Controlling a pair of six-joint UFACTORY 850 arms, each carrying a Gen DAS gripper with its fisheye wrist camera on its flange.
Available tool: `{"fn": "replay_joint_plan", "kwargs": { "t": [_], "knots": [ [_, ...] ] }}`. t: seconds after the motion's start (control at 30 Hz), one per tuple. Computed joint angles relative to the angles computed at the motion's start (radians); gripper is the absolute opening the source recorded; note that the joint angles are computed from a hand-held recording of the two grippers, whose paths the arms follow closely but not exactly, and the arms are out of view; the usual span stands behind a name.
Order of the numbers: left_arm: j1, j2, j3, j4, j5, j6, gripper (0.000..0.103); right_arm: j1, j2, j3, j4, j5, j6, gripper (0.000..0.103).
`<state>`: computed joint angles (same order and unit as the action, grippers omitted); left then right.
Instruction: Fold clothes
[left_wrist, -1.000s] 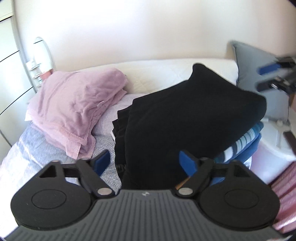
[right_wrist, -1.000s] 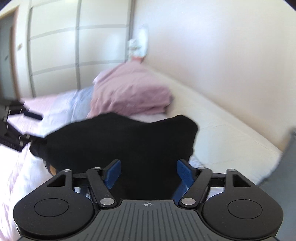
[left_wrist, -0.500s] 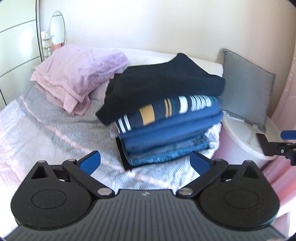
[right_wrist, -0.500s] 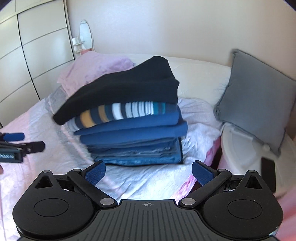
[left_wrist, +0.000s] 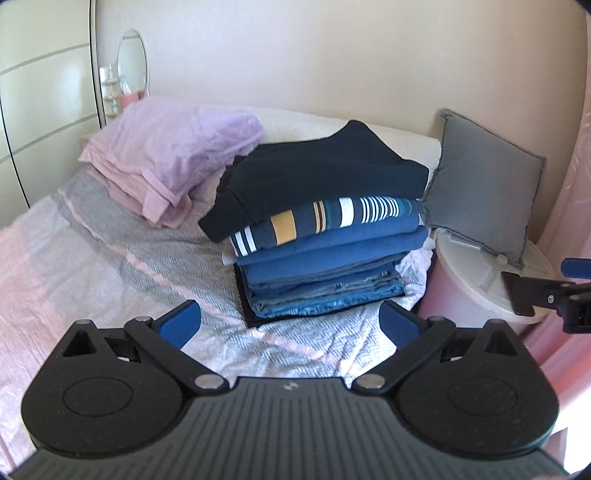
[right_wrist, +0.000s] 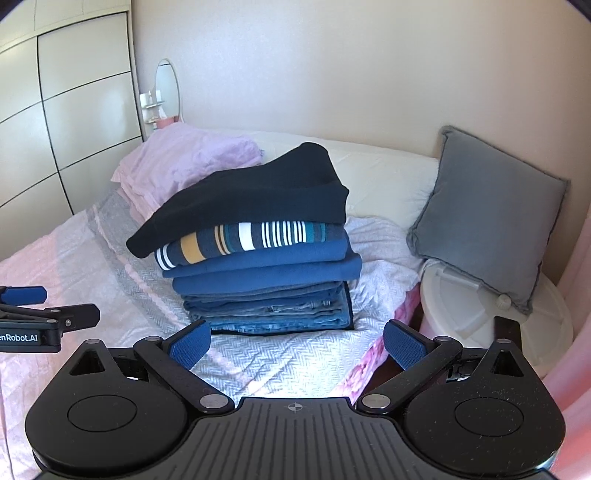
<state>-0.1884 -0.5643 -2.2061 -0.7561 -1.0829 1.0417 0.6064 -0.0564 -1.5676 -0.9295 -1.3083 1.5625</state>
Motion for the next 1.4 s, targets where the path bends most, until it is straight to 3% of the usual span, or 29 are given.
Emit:
{"fn": "replay_joint_plan", "kwargs": {
  "t": [0.57, 0.8, 1.13, 1.4],
  "knots": [
    [-0.051, 0.118, 0.150, 0.085, 0.106, -0.090, 0.101, -0.003, 0.078, 0.079, 0.030, 0.062, -0.040, 0.102],
    [-0.054, 0.124, 0.167, 0.099, 0.105, -0.092, 0.101, -0.007, 0.076, 0.078, 0.049, 0.084, -0.053, 0.102],
    [-0.042, 0.087, 0.116, 0.102, 0.043, -0.158, 0.101, -0.006, 0.056, 0.063, 0.065, 0.095, -0.054, 0.102],
    [-0.053, 0.094, 0.138, 0.126, 0.060, -0.149, 0.101, -0.007, 0.046, 0.057, 0.074, 0.090, -0.048, 0.102]
  ]
}}
